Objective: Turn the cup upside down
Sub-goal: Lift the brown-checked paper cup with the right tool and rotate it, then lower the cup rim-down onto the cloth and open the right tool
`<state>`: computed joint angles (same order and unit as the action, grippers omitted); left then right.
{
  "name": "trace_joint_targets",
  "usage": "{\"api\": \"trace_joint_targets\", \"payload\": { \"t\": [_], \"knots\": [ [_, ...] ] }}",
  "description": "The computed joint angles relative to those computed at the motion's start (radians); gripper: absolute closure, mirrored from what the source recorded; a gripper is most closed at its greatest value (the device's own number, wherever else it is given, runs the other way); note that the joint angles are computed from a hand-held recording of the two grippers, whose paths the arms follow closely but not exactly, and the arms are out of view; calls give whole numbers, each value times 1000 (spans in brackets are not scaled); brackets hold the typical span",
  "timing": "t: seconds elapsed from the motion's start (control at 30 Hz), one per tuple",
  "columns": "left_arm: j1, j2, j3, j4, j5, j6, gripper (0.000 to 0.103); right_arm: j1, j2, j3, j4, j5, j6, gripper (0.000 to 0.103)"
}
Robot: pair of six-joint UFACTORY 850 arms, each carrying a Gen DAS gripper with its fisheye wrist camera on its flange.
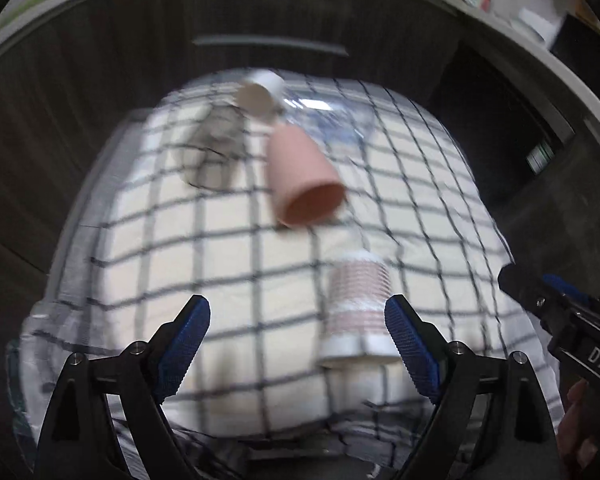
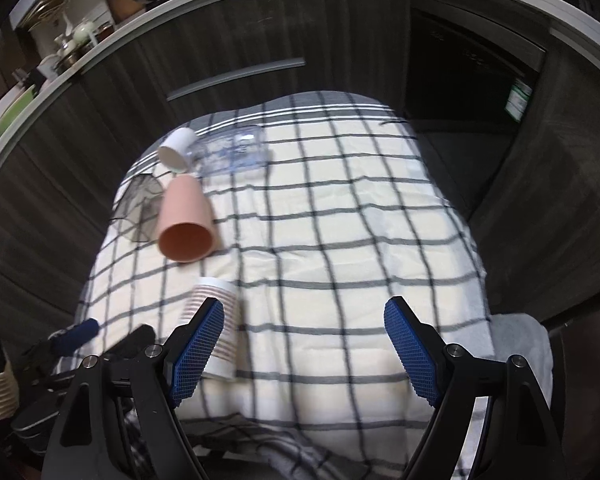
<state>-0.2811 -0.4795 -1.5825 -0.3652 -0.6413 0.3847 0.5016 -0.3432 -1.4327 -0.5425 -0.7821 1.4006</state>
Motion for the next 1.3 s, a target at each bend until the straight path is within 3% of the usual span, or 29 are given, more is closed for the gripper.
{"api": "trace_joint_targets", "payload": {
  "t": [0.13,0.27,0.5,0.9,1.1,1.23,1.3],
  "knots": [
    [42,-8,-12,0,62,-37,13,-32,-96,-128,169,-10,-195,21],
    [83,-42,-49,-53,67,-36,13,-61,-201,-268,341,-73,-371,21],
    [115,-74,-73,-92,116,-26,13,-82,-416,-562,495,-298,-559,21],
    [130,-139,-132,-155,46,3,13,-137,-715,-948,692,-673,-690,21],
    [136,-158,-150,-159,31,-3,13,-155,-786,-1010,778,-746,-707,23],
    [135,-161,-149,-153,31,-9,13,-161,-772,-962,811,-726,-711,40],
    [134,-161,-150,-152,32,-9,13,-160,-742,-910,808,-691,-718,41]
  ]
}}
